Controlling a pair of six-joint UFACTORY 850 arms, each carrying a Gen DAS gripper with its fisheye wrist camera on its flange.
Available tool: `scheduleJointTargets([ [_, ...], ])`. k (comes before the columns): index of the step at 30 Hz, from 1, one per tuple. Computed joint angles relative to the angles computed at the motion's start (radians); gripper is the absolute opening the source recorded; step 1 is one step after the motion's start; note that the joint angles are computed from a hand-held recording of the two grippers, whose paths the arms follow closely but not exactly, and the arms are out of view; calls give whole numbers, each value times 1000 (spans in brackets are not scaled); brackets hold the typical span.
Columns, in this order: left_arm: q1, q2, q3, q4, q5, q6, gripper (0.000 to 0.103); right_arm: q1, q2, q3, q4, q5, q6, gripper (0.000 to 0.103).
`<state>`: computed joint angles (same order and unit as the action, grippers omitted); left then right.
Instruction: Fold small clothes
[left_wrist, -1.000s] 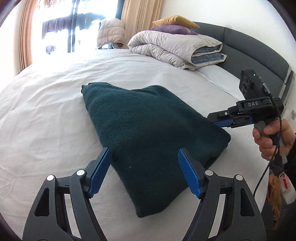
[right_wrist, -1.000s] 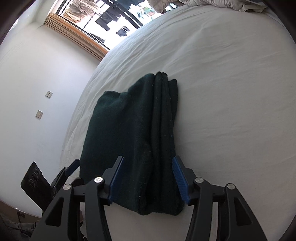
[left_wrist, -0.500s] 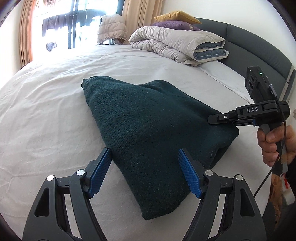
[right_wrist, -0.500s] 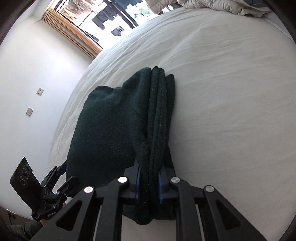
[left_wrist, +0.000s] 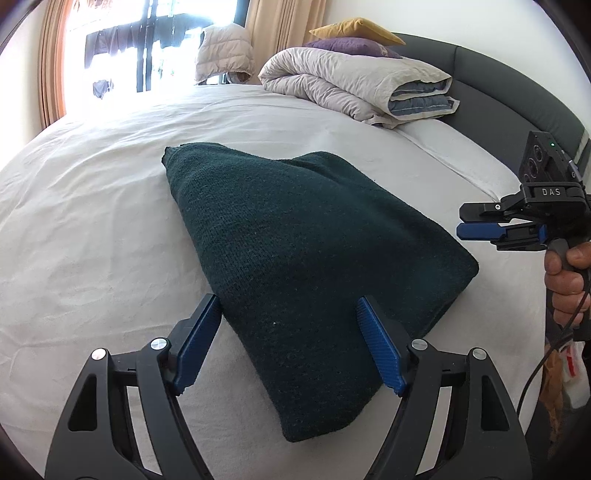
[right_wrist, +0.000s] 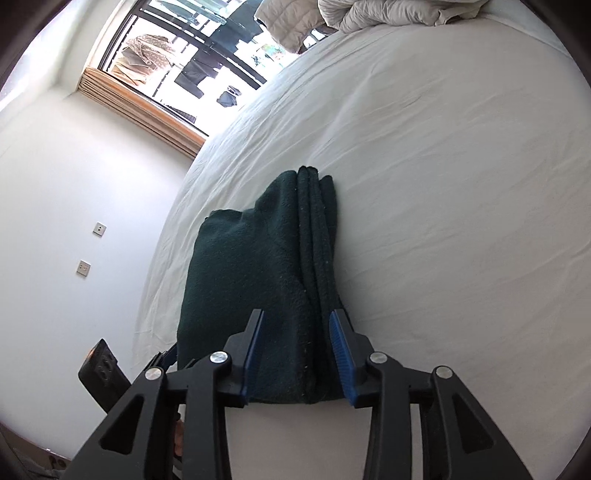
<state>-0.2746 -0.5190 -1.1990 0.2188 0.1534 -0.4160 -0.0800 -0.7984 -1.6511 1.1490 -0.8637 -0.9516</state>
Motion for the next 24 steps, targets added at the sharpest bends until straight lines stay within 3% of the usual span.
scheduleJointTargets([
  [7,6,-15,-11,199,-7,-208,75,20,-39,-32,-89,-25,117,40],
  [11,4,-23,-17,220,-10,-235,75,29,-46,-44,-111,-32,132,36],
  [12,4,-25,-19,228,-11,-243,75,36,-43,-43,-126,-16,132,30],
  [13,4,-26,-21,228,-11,-244,75,43,-36,-41,-148,6,131,17],
  [18,0,-31,-26,187,-12,-198,75,59,34,29,-151,118,50,13],
  [24,-4,-46,-45,184,-26,-187,75,35,77,98,-69,162,-23,9],
])
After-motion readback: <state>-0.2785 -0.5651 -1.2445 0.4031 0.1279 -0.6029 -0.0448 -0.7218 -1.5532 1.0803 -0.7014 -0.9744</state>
